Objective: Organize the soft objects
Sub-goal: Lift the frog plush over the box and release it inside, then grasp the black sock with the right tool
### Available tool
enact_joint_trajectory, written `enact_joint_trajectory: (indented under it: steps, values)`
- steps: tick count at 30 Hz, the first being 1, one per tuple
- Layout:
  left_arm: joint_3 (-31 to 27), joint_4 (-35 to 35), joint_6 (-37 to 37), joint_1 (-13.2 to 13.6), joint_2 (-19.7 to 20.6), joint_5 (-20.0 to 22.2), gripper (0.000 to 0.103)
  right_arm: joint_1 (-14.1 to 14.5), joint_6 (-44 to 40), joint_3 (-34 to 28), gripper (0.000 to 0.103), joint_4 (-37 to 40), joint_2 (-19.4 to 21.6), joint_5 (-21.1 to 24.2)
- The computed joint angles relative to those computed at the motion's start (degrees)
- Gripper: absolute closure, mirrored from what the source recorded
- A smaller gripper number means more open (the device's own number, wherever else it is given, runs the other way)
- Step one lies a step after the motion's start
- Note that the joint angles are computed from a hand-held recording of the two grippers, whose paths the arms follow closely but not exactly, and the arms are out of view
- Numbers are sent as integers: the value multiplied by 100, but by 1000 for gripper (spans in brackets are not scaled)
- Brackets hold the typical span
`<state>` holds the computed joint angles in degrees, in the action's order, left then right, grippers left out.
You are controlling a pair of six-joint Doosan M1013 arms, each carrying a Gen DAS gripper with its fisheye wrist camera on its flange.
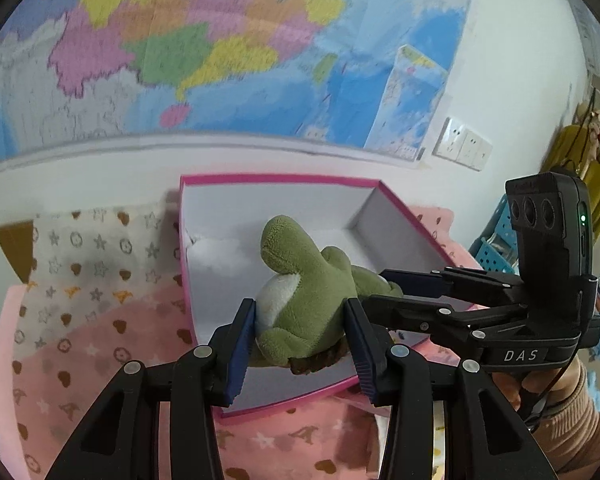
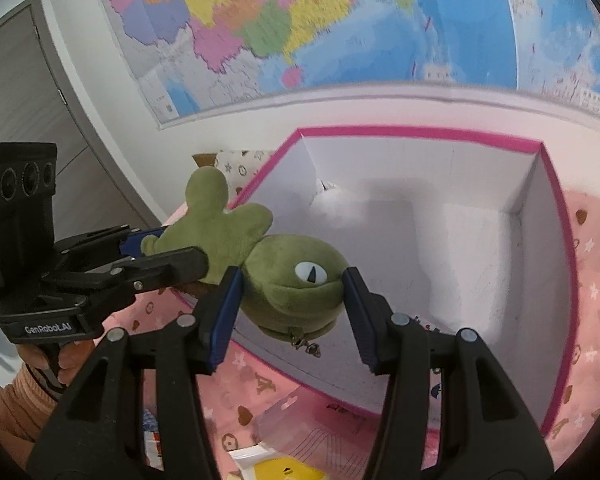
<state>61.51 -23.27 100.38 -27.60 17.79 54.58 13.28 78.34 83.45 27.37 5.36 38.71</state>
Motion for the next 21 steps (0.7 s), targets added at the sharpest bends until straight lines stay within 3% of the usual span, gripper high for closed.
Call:
enact_joint_trajectory:
  steps: [9, 17, 21]
  values:
    - [-104, 678, -571, -52, 127, 91, 57, 9, 184, -75, 49, -94, 122, 118]
    - [144, 1072, -778, -116, -56, -285, 56, -11, -33, 136, 48, 131, -95, -14]
    - [379, 1152, -759, -167, -260, -567, 47, -15, -265, 346, 48, 296, -322, -181]
